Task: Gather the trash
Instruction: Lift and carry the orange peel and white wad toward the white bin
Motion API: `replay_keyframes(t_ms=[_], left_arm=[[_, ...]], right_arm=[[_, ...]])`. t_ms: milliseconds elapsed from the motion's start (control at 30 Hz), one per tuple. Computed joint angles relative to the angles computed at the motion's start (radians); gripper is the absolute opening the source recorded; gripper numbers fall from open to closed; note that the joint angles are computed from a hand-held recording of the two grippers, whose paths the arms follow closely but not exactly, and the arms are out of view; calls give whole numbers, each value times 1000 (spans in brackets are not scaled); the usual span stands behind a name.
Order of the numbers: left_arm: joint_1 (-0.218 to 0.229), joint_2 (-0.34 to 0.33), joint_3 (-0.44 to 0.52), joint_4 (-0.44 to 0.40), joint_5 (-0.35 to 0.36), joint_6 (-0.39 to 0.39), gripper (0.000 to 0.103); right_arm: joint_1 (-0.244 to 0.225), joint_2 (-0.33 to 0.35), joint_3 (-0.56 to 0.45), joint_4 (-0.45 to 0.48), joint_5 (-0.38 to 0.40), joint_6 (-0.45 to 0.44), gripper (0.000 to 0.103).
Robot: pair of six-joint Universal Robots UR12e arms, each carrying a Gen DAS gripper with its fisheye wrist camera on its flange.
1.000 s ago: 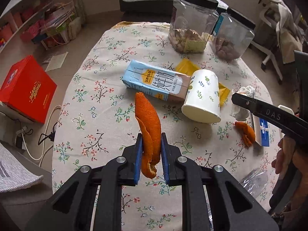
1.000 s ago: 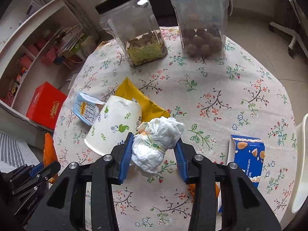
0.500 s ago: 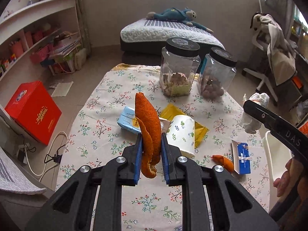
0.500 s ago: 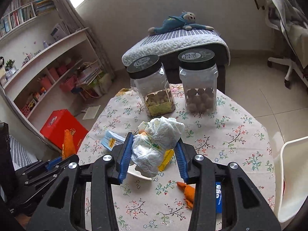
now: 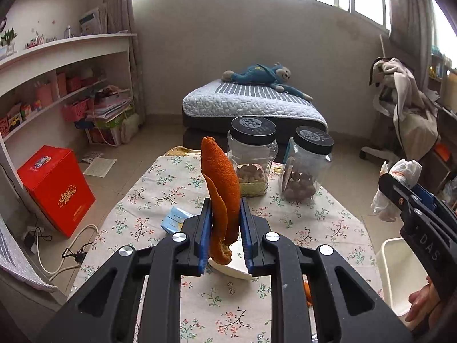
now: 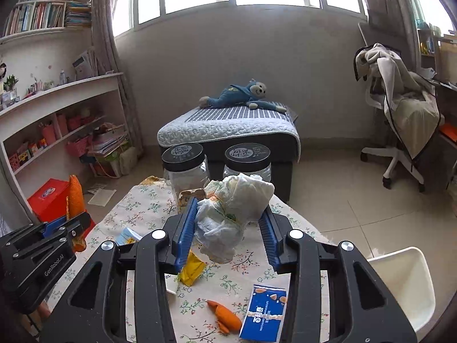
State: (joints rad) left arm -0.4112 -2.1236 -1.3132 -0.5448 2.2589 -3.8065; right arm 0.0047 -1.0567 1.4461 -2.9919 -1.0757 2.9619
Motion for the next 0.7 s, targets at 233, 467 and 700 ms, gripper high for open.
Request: replay_keyframes(t_ms=[233,467,700], left_arm=[[-21,-44,62,32,5,41,21],[-40,-86,121,44,-5,82,21],[-58,-133,188,32,-35,118,21]], right_arm=[[-21,-7,14,-74,-49,-16,40],[-57,-10,13,-100,-97,16,40],[-97,-11,7,-99,-178,62,41]])
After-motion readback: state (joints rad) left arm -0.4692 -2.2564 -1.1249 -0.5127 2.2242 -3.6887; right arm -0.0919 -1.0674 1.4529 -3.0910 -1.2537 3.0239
